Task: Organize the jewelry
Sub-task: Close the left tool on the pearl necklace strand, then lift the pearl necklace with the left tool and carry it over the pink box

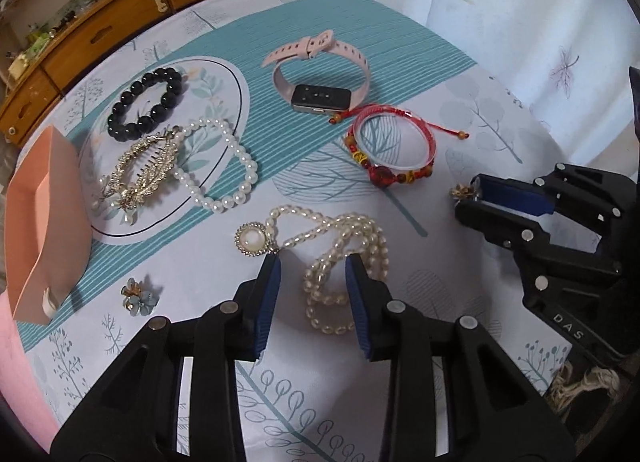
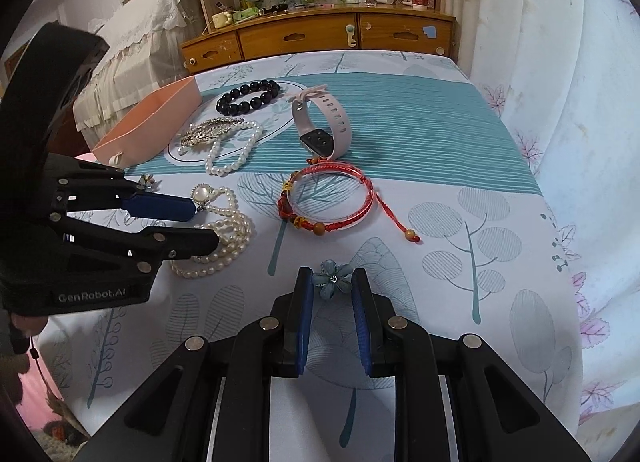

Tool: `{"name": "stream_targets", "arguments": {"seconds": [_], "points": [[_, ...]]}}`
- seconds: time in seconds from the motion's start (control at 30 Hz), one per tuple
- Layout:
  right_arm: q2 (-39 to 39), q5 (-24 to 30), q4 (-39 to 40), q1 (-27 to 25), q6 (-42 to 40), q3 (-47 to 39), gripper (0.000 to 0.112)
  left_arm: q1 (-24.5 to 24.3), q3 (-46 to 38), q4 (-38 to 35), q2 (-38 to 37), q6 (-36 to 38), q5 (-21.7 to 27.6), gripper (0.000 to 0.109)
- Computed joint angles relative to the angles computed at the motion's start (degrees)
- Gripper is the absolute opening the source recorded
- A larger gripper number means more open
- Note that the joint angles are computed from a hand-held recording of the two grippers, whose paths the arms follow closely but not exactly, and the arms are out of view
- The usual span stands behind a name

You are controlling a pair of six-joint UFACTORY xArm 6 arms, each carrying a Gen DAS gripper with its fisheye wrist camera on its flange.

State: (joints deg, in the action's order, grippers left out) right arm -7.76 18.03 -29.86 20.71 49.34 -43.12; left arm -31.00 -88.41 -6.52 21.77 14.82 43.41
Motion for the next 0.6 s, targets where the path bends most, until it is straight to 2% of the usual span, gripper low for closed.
{"name": "stream_targets", "arguments": {"seconds": [0.3, 0.37, 0.5, 0.6], "points": [[-1.2, -1.5, -0.2, -0.4, 0.8, 1.6, 0.019, 0.0, -4.4, -2.1, 2.3, 4.6, 4.2, 0.028], [-1.2, -1.7, 0.1, -0.4, 0.7, 1.6, 0.019, -0.2, -5.1, -2.8, 2.7, 6.0, 4.6, 0.023], [-1.3, -2.1, 0.3, -0.5, 0.7, 1.9, 0.019, -0.3, -5.9, -3.8, 3.2, 6.8, 5.1, 0.006], [-1.3, -2.4, 0.7, -0.6, 0.8, 2.0, 0.019, -0.3, -6.5, -4.3, 3.5, 5.7, 5.5, 0.003]]}}
